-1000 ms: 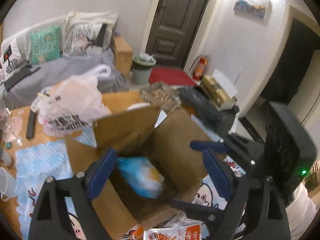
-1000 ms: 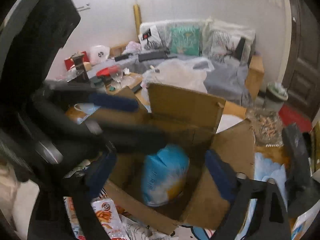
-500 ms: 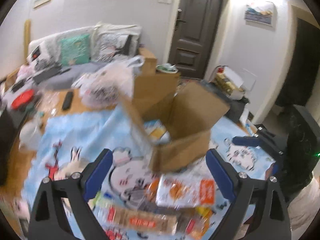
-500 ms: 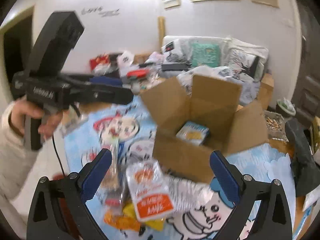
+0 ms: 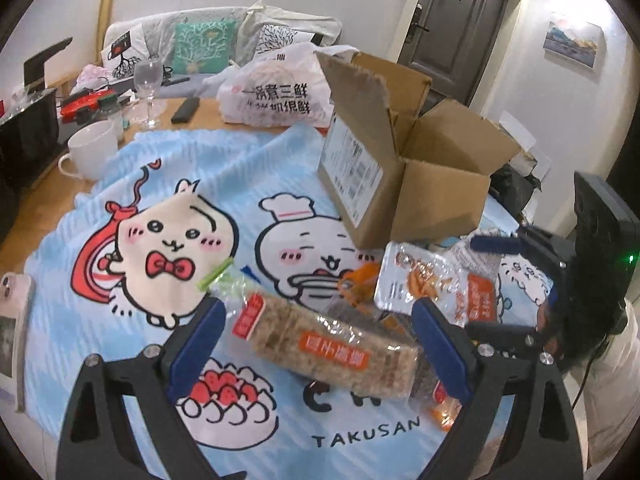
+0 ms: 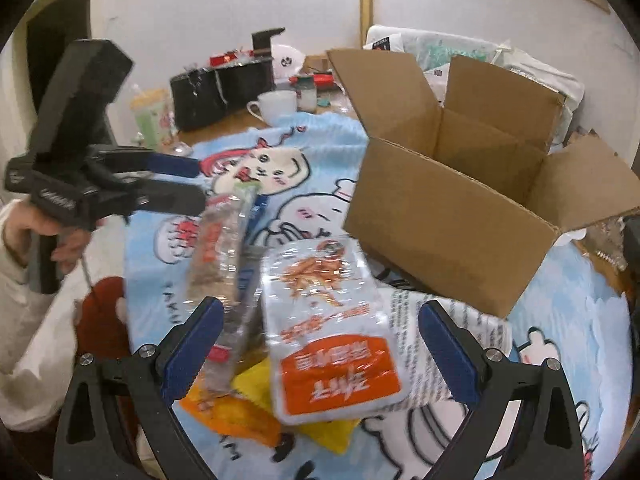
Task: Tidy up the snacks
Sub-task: 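Grasp the orange-labelled spicy strip bag with the right gripper while left grasps the seed bar, then lift the seed bar with the left gripper and carry it over the box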
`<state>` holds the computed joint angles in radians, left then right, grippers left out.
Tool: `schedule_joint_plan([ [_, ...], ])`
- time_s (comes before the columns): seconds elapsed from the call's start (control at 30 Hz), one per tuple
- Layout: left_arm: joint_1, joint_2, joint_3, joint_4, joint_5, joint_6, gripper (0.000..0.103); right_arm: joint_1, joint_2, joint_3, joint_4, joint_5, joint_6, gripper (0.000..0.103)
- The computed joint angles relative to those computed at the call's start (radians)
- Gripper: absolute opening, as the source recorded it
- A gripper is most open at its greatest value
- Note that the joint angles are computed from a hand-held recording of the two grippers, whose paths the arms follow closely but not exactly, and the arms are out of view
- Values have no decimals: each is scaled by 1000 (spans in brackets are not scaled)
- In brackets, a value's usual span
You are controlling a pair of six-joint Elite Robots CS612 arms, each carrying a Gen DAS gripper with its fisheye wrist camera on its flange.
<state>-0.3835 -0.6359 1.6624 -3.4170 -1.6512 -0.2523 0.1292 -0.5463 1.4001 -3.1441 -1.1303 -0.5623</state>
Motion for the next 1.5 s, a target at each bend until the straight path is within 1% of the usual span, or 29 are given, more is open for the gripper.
schedule_joint_plan([
  [0.1, 1, 4, 0, 2, -16, -14, 93, 9, 7, -14, 8, -33, -43, 97],
  [0.17, 0, 6, 2, -4, -20, -20, 93, 13, 11, -24, 30, -39, -70, 97],
  [0.23, 2, 6, 2, -8, -28, -23, 93, 19, 16, -37, 50, -66, -95, 96],
  [0.3, 4, 6, 2, -13, -38, -27, 93, 25, 20, -44, 62, -100, -117, 93],
  [0.4, 3, 5, 2, -10, -38, -26, 93, 33, 28, -58, 65, -141, -132, 85],
  [0.47, 2, 5, 1, -3, -37, -22, 93, 30, 27, -60, 72, -139, -130, 74],
  [0.53, 0, 4, 1, -2, -37, -20, 93, 28, 27, -65, 91, -126, -134, 69],
  [0.6, 0, 5, 0, -6, -40, -22, 93, 27, 25, -67, 112, -118, -140, 69],
  [0.67, 1, 7, 0, -7, -46, -28, 93, 27, 24, -65, 107, -121, -138, 67],
  [0.77, 0, 8, -1, 3, -43, -36, 93, 25, 20, -50, 77, -123, -108, 65],
  [0.87, -1, 9, 0, 15, -37, -60, 93, 17, 8, -14, 17, -108, -54, 65],
  [0.93, -4, 12, -6, 36, -18, -95, 93, 14, 2, 12, -42, -118, -10, 65],
  [1.03, -14, 19, -19, 78, 17, -113, 93, 11, -3, 44, -113, -138, 41, 65],
  [1.13, -22, 27, -29, 89, 35, -131, 93, 13, -3, 61, -149, -165, 56, 65],
  [1.2, -33, 29, -34, 105, 82, -134, 92, 17, 0, 72, -184, -189, 56, 65],
  [1.27, -39, 32, -42, 115, 105, -139, 92, 20, 3, 83, -226, -213, 57, 65],
  [1.33, -42, 37, -50, 117, 114, -144, 90, 20, 3, 93, -251, -214, 66, 65],
  [1.4, -49, 38, -59, 136, 151, -121, 79, 17, 4, 99, -265, -206, 82, 65],
  [1.43, -55, 38, -65, 154, 183, -98, 75, 16, 5, 100, -271, -205, 88, 65],
  [1.5, -57, 38, -68, 162, 206, -68, 60, 15, 8, 96, -271, -198, 100, 65],
])
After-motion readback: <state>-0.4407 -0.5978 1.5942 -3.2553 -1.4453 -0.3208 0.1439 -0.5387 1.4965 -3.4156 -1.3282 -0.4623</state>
